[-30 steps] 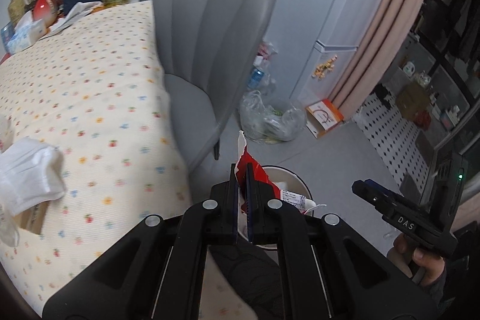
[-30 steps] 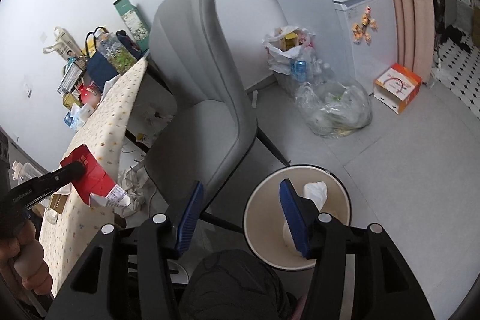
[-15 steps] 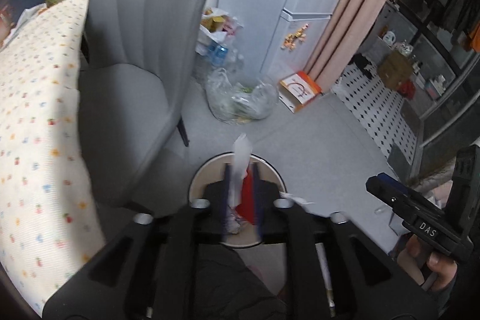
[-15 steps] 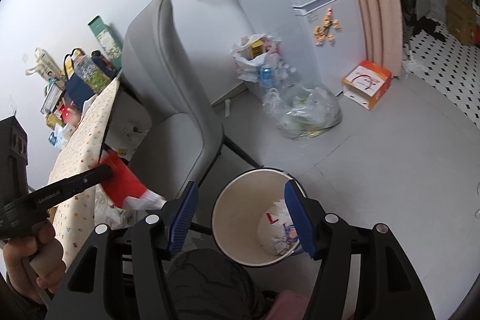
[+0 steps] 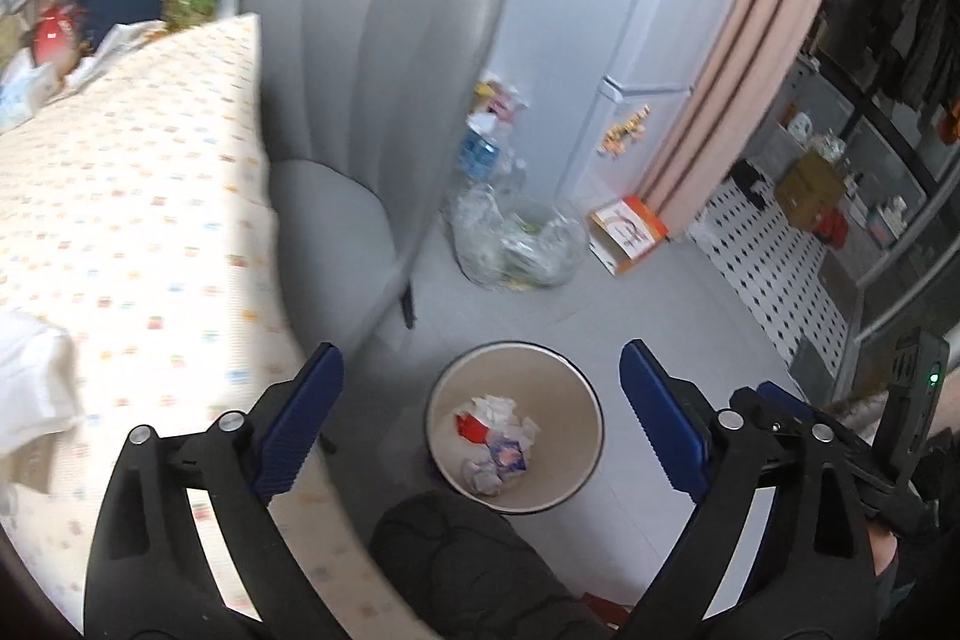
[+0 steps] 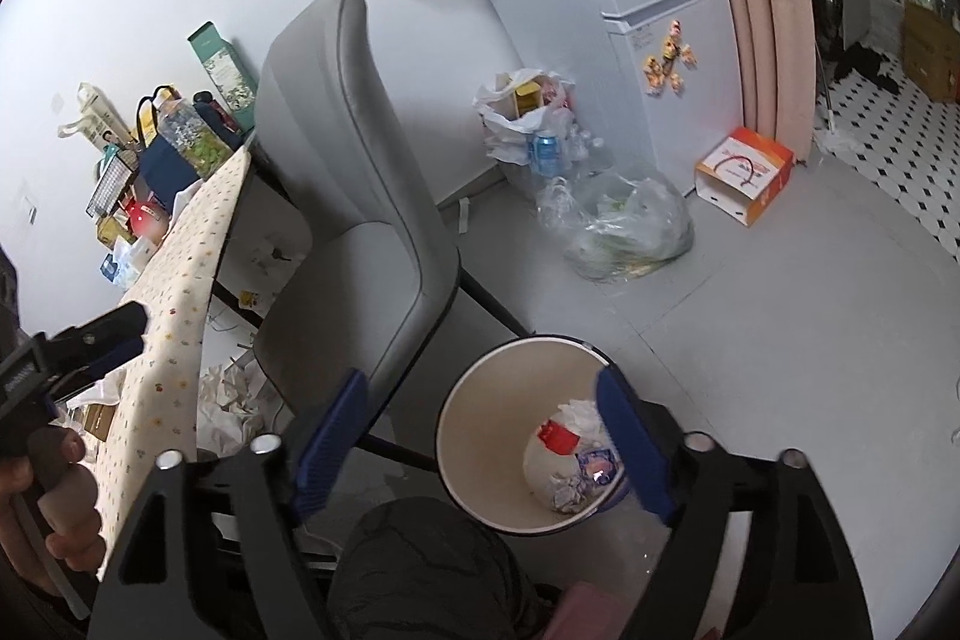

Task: Collect trash
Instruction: 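Open both grippers to drop the tissue and red packet into the bin, then move both grippers back over the table toward the blister pack and tissue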

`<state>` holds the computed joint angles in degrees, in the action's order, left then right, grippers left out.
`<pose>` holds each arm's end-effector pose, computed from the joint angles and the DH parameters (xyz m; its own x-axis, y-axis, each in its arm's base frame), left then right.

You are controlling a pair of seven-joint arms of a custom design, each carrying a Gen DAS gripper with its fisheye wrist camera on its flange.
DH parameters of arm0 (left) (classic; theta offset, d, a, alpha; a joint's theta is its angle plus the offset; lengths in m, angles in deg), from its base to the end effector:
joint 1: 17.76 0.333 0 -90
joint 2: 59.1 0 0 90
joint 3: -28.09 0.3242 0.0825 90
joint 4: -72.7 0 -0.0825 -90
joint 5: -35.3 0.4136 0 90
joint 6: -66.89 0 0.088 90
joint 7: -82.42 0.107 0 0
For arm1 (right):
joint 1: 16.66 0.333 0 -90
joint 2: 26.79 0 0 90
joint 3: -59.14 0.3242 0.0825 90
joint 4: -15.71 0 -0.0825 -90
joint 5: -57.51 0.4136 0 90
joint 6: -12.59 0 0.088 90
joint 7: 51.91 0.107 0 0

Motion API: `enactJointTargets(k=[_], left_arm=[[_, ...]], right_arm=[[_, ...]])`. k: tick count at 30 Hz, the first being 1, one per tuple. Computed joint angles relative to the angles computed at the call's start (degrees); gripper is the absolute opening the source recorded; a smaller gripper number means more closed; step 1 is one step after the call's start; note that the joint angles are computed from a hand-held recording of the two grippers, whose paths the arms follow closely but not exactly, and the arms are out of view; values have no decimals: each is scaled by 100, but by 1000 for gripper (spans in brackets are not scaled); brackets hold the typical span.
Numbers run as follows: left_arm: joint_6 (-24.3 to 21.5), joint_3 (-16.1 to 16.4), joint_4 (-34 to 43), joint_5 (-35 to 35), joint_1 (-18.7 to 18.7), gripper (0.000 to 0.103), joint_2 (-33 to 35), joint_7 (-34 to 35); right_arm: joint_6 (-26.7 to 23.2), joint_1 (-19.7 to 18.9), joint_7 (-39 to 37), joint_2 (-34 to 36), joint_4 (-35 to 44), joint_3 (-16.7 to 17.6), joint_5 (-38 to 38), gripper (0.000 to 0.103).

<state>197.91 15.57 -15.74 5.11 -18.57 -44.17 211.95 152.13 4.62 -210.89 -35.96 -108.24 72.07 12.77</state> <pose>0.6940 -0.1579 0.5632 -0.6442 -0.7426 0.1831 -0.6607 0.4196 -0.6225 0.4661 0.3203 0.5058 -0.5742 -0.7022 -0.4209 -0.4556 0.7012 -0.5483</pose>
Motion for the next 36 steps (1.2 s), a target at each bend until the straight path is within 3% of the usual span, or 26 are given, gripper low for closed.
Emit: enactJointTargets(k=[3,12,36], left_arm=[[39,70,12,-130,126,94,-60,-55],[40,193,-5,-591,469,95,-193,103],[70,555,112,-1386,1364,94,-143,0]], right_arm=[[7,6,8,111,150,3,-64,88],[-162,278,-409,592,957,-64,-233,93],[-384,1442,-2532,2525,3938,-713,148,93]])
